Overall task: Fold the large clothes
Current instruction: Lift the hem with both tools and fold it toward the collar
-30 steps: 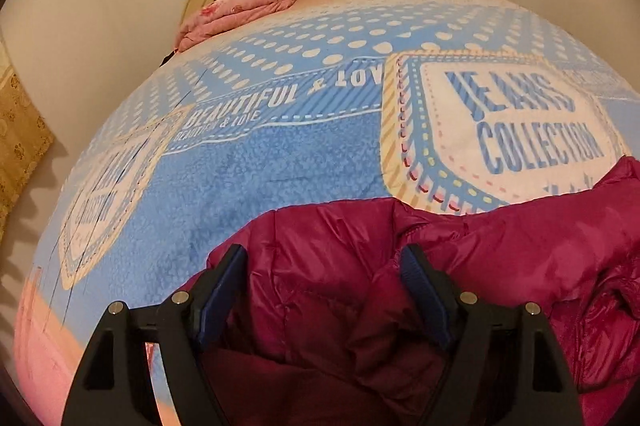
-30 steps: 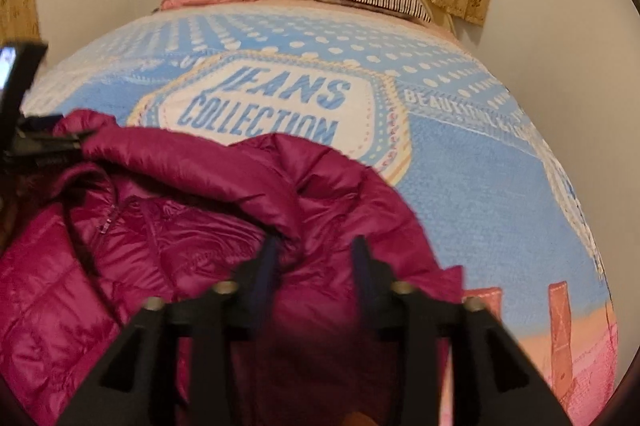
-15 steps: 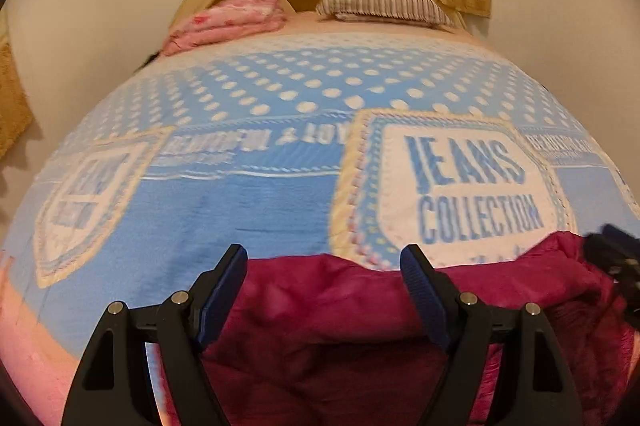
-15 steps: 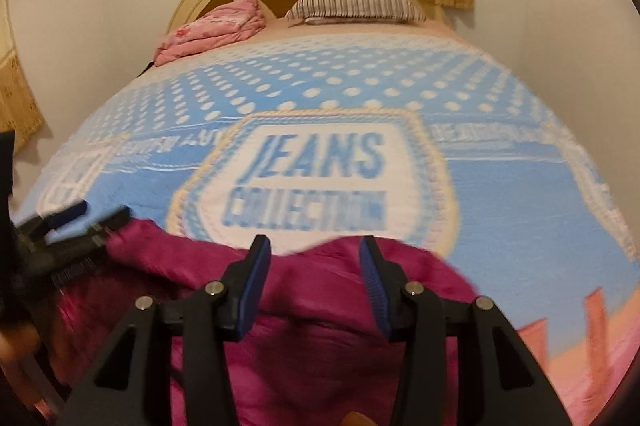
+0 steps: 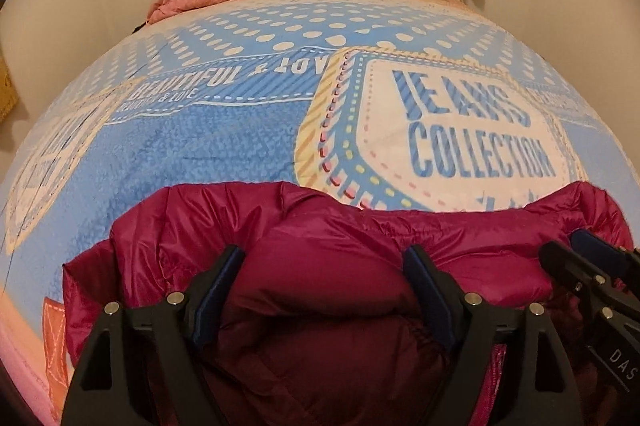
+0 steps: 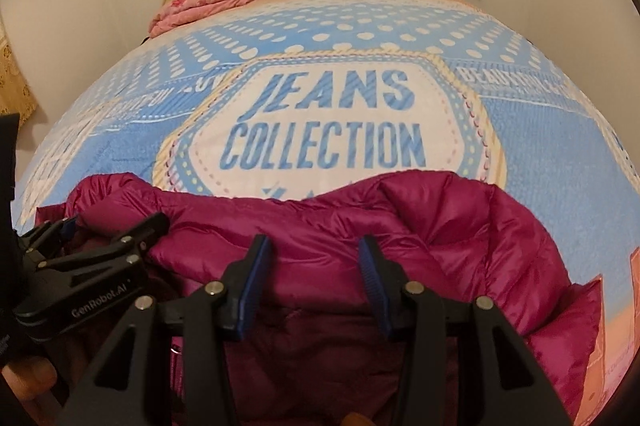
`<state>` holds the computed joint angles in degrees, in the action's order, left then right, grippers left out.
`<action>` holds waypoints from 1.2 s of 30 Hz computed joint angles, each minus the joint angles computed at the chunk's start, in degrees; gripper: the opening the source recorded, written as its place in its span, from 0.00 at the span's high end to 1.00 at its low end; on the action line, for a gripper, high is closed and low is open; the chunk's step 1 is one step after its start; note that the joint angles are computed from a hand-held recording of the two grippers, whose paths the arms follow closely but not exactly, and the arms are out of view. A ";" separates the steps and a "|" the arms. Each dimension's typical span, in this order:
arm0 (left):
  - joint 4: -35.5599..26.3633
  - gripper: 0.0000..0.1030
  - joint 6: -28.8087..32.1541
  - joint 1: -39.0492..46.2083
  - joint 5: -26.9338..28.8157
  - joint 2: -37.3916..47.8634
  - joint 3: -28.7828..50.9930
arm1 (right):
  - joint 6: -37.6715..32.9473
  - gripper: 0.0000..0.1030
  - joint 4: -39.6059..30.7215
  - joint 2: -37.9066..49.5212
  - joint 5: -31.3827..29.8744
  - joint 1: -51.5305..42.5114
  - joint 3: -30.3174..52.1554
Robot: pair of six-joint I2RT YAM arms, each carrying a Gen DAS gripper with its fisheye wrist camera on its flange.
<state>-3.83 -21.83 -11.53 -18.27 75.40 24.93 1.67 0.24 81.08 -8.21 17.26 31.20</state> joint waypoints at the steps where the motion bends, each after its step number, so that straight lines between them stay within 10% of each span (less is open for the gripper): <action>1: 0.29 0.18 0.40 0.46 0.37 0.74 0.15 | 0.02 0.53 0.24 0.51 -0.33 -0.16 -0.03; 36: -0.08 0.08 -0.86 -3.56 -7.89 6.84 2.66 | -0.42 0.52 4.11 5.41 13.40 7.72 0.03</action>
